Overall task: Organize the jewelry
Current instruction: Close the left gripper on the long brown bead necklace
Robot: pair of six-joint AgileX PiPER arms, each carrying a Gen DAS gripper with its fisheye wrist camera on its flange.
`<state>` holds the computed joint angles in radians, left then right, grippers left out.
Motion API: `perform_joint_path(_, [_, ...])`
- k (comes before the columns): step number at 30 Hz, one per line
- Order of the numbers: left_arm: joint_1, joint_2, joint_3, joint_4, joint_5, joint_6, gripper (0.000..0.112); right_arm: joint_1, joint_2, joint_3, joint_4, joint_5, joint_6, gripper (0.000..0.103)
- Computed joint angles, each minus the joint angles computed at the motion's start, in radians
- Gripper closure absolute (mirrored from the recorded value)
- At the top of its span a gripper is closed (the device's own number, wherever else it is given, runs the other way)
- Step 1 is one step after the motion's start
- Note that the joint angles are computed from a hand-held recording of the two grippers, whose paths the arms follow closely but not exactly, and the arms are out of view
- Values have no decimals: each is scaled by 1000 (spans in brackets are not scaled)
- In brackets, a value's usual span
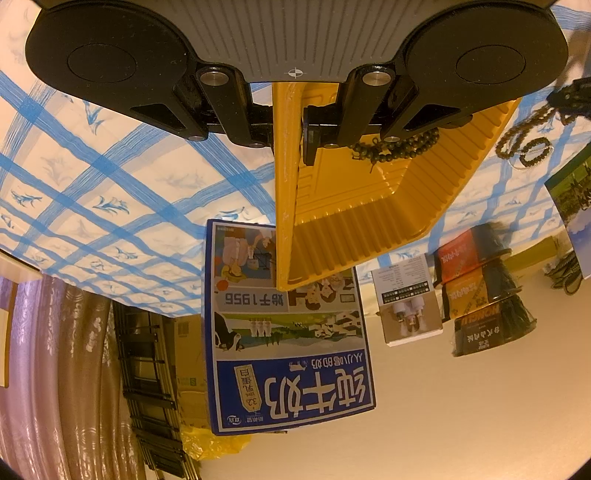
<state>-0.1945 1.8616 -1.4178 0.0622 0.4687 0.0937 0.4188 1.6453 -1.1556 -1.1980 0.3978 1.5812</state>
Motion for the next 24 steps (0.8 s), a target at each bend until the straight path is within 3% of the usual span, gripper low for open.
perform_joint_path(13, [-71, -330, 393, 1, -50, -242, 99, 3, -2, -1, 5, 5, -7, 95])
perform_joint_path(17, [-91, -346, 399, 38, -30, -312, 98, 4, 0, 2, -5, 5, 5, 95])
perform_joint_path(24, [-98, -272, 324, 56, -16, -298, 93, 4, -4, 9, -12, 3, 14, 95])
